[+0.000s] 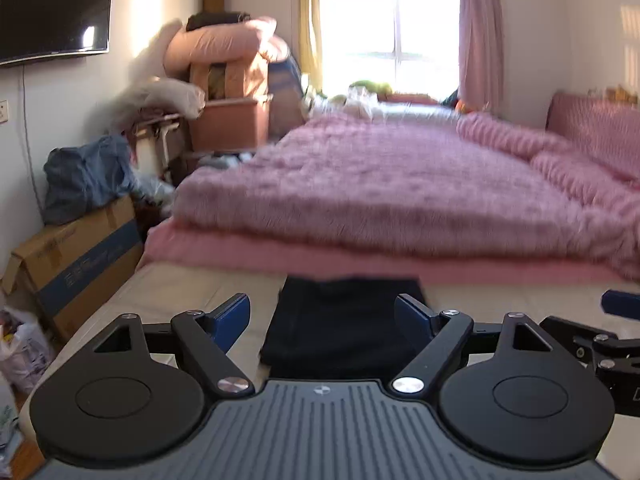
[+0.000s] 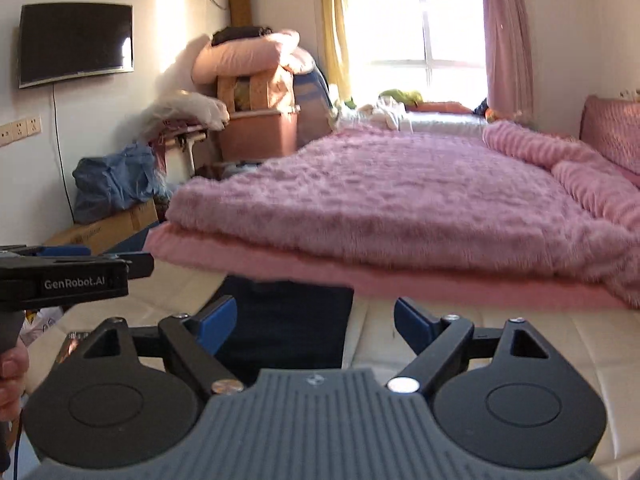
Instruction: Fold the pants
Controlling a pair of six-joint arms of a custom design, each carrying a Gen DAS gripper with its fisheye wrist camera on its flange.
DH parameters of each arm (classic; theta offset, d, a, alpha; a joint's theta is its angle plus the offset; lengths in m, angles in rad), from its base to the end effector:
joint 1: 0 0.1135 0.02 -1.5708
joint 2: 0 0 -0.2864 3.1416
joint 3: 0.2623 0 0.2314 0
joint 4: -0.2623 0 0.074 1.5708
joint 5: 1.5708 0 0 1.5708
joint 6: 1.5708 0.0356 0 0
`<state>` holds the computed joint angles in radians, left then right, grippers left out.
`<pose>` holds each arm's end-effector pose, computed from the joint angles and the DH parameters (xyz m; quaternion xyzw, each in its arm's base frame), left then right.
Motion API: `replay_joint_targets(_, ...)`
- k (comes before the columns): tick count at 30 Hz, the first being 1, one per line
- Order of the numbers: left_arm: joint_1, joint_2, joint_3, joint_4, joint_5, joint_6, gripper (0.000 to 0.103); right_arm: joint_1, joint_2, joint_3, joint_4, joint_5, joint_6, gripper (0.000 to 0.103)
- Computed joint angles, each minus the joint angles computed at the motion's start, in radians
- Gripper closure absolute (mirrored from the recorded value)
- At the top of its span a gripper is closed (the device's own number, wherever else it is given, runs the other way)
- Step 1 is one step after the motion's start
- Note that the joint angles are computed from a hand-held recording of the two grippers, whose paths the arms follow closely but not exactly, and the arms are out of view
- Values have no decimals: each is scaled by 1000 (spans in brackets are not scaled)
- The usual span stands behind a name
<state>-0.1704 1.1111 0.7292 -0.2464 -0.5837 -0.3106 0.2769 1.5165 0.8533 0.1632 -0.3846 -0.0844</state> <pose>0.2069 -0.0157 0.2816 -0.1901 0.8421 0.1454 0.4834 0.2959 0.0980 0.2579 -0.2476 0.8130 0.2117 0.4827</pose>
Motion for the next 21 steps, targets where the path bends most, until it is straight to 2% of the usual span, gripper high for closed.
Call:
replay_joint_targets(2,-22,15,-19,-24,-33,-19,7,9,11,-31,9,16,-13,21)
replay_joint_targets(4,-30,21,-26,-75,-27,-57,7,23,16,-68,20,53,-18,21)
replay_joint_targets(11,-80,43,-56,-133,-49,-118,7,46,56,-131,32,101,-18,21)
replay_joint_targets(21,-124,41,-65,-156,-67,-145,7,81,72,-116,-2,145,-28,21)
